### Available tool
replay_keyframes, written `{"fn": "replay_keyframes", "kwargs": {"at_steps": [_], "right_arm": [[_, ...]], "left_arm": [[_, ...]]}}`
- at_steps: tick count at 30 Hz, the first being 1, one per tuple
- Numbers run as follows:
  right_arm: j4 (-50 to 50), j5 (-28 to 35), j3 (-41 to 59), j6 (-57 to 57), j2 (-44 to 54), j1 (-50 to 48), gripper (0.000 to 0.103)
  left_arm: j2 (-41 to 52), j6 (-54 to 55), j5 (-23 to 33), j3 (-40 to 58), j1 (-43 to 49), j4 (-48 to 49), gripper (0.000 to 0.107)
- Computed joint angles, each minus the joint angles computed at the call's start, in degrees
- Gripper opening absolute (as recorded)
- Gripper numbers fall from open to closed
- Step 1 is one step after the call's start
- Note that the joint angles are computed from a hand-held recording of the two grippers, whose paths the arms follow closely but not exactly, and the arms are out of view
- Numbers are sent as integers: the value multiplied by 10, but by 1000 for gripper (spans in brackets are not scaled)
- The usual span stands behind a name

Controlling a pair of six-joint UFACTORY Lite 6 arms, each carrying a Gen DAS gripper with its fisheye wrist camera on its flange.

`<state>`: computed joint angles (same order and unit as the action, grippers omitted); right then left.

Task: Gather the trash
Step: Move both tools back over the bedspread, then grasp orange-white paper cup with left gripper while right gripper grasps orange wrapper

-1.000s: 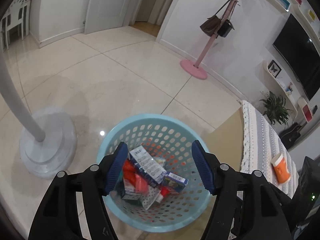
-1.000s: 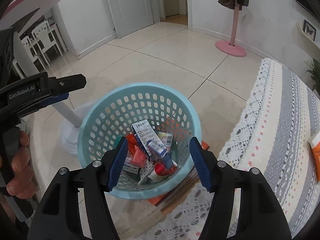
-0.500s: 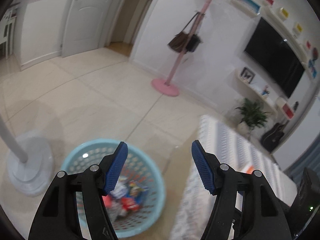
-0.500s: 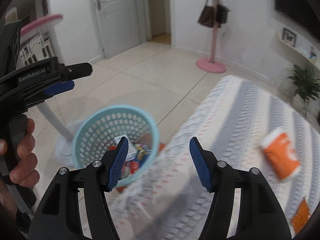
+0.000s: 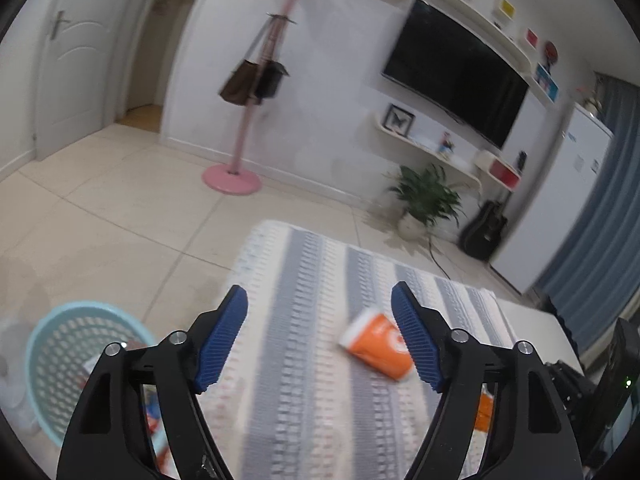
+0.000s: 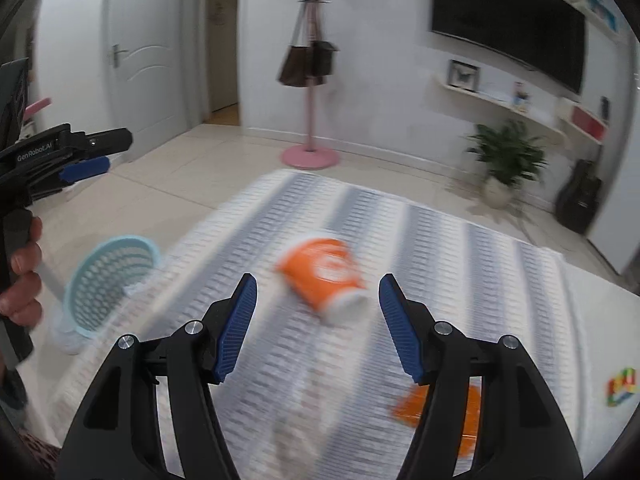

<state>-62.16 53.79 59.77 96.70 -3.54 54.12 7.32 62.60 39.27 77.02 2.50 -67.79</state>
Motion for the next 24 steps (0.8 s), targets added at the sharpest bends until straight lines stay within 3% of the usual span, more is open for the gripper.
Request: {"fn": "replay_keyframes", "kwargs": {"at_steps": [4,8,17,20,24], "right_arm": [[2,-16,-157,19,-143,-34,60],[0,-83,-280,27,-232,-93,60],[-75,-260,-424,90,-275,-248,60],[-91,-296,-457,109,-299,-275,60],[-121,-336,-473,132,-293,-298,60]], "left_arm": [[20,-44,-61,-8,-86,24,82],[90,-123,-92,21,-155,63,83],[272,-377,-117,173,-244,220,83],[358,-520,-89,271,-268,328,83],[405,-612,-87,325,-291,395,83]]}}
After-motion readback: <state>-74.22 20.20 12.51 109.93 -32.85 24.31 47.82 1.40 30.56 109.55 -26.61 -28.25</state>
